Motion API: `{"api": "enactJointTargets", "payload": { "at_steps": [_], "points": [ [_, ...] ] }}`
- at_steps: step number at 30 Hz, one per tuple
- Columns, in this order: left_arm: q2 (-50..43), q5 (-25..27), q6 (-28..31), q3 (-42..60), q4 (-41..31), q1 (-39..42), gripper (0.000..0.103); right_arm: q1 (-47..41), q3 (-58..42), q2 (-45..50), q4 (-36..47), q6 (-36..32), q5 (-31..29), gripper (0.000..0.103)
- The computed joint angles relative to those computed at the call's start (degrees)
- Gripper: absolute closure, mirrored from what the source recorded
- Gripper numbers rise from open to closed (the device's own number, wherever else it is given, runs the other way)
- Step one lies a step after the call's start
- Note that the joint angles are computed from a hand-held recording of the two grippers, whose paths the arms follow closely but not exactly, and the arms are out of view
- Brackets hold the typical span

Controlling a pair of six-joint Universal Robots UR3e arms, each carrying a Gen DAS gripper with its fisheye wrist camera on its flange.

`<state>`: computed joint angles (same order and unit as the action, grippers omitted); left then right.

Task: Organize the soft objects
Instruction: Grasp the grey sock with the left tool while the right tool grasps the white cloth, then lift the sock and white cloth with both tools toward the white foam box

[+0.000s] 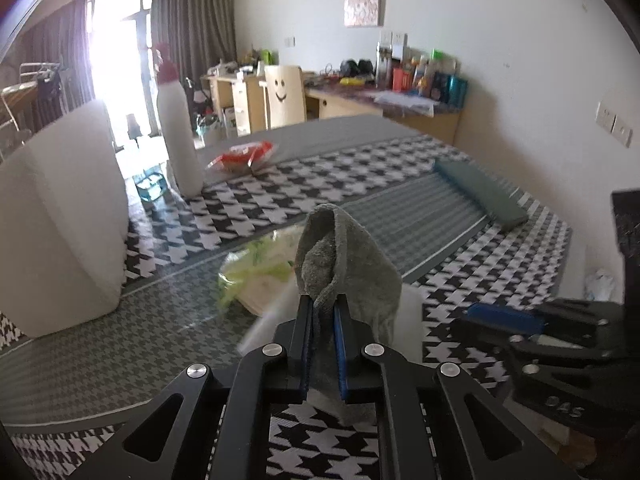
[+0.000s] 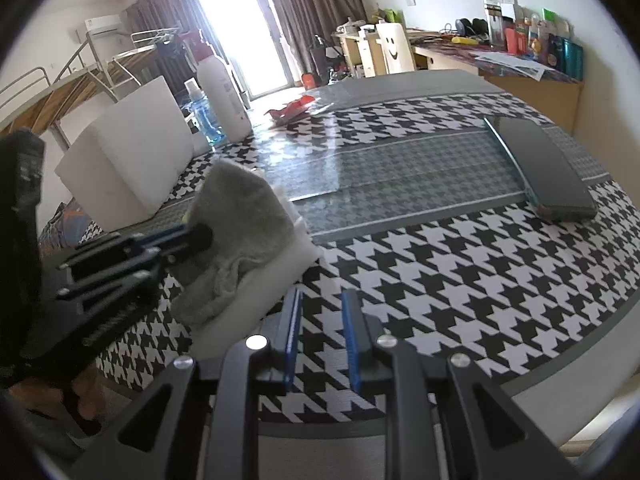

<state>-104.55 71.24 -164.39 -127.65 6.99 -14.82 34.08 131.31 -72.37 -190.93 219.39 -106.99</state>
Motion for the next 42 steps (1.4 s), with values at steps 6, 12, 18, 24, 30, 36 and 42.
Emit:
{"api": "enactJointTargets", "payload": {
  "at_steps": [6,12,18,24,30,36,42],
  "points": [
    [5.6,-3.7,0.9,-4.1,0.1,3.7,0.093,1.4,-2.7,0.8,1.8,0.1,-0.7,0.073],
    [10.4,-6.3,2.2,-8.8,0.4,8.5,0.093,2.8,-5.6,2.1,3.0,0.2,-1.1,0.058],
    [13.2,-7.9,3.6,-13.1,1.6,13.0,0.093,3.6,-10.8,4.4,7.5,0.3,-1.3,0.058],
    [15.1,-11.4,5.8,-16.5,2.3,17.5,0.093,6.3,-19.7,6.7,20.2,4.6,-6.3,0.058],
    [17.5,-16.6,9.6,-19.1,0.2,23.2,0.093,7.7,-27.5,9.8,30.6,8.8,-8.8,0.058],
    [19.9,-21.2,13.7,-21.2,-2.8,28.3,0.093,9.4,-33.3,11.7,39.1,12.1,-11.3,0.066],
    [20.6,-23.4,15.6,-21.8,-5.0,30.5,0.093,9.5,-33.5,10.9,41.2,14.2,-10.8,0.078]
  ]
}}
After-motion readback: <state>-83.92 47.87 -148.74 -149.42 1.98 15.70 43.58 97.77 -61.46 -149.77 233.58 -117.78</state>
